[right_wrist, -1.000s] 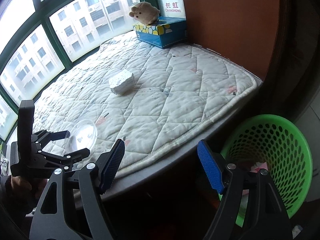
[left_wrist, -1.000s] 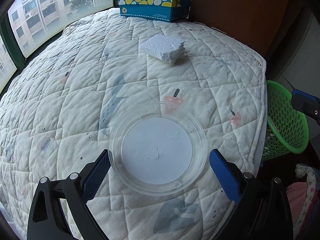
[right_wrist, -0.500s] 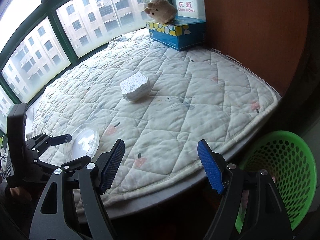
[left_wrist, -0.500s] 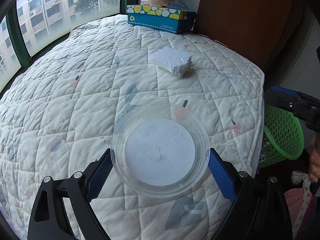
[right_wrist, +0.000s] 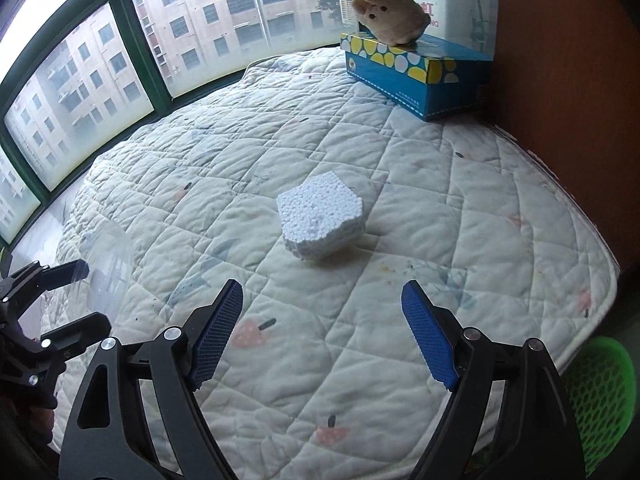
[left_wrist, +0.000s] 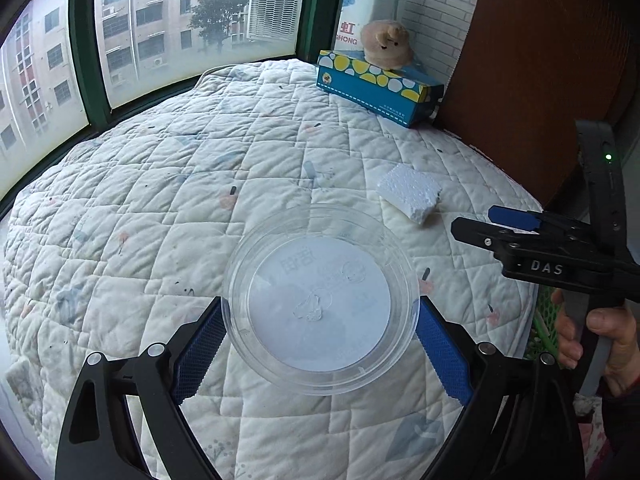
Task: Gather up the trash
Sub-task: 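Grasp the clear round plate with the left tool and lift it, then grasp the white foam block with the right tool while the left tool holds the plate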
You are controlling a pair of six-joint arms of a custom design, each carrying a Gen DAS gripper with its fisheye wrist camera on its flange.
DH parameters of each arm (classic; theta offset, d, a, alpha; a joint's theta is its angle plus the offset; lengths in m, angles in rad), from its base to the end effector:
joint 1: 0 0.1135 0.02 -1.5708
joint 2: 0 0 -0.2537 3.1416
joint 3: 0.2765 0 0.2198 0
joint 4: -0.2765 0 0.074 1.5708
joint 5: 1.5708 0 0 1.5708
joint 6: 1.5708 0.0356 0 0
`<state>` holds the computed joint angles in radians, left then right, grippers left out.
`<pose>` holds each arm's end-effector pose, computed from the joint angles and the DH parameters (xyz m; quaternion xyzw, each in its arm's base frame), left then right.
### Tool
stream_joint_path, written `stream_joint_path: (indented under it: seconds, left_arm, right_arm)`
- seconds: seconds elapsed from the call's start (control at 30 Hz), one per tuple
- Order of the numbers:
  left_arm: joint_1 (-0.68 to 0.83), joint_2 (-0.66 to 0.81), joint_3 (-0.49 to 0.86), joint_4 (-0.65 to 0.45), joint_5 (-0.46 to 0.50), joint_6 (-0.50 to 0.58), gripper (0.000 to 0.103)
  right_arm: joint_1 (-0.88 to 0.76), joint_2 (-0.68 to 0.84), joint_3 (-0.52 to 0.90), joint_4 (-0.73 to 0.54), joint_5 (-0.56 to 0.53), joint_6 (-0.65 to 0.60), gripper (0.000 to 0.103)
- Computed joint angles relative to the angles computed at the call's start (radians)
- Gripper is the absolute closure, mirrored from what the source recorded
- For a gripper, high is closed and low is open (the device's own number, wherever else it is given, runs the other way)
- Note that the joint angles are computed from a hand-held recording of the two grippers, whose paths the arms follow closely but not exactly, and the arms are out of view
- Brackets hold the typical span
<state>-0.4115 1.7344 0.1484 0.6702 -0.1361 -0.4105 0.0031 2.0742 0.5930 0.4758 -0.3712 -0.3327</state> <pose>0.1712 -0.0694 0.0648 -0.0214 0.9447 -0.0692 0.3199 0.2784 0.0138 0.0400 -0.2085 0.9219 0.1298 0.2995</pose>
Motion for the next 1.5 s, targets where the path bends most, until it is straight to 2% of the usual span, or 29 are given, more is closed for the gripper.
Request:
stream_joint_path:
  seconds: [0.27,0.53,0.57,0.7,0.97,1.27,1.5]
  left_arm:
    - [0.068,0.023,0.012,0.017,0.045,0.027,0.014]
    - [0.115,0.067,0.034,0.036,0.086,0.045,0.014]
    - [0.116,0.071,0.037,0.039,0.088,0.045,0.014]
    - [0.113,0.083,0.036,0.052,0.093,0.040,0.014]
    - [0.046,0.087,0.036,0.051,0.066,-0.008,0.014]
    - [-0.145,0.050,0.080,-0.031,-0.021,-0.105,0.014]
    - [-0.312,0.051,0.170,-0.122,-0.084,-0.181,0.014]
  right_arm:
    - [0.087,0.147,0.180,-0.038,0.084,0.035,0.022]
    - [0.126,0.218,0.260,-0.047,0.120,0.066,0.022]
    - [0.132,0.224,0.261,-0.041,0.131,0.069,0.023]
    - [0.136,0.233,0.257,-0.025,0.154,0.077,0.040]
    - [0.060,0.148,0.113,0.047,0.107,0.053,0.041]
    - [-0.127,-0.028,-0.129,0.112,0.016,-0.044,0.041]
    - [-0.370,-0.151,-0.226,0.038,-0.097,-0.178,0.041]
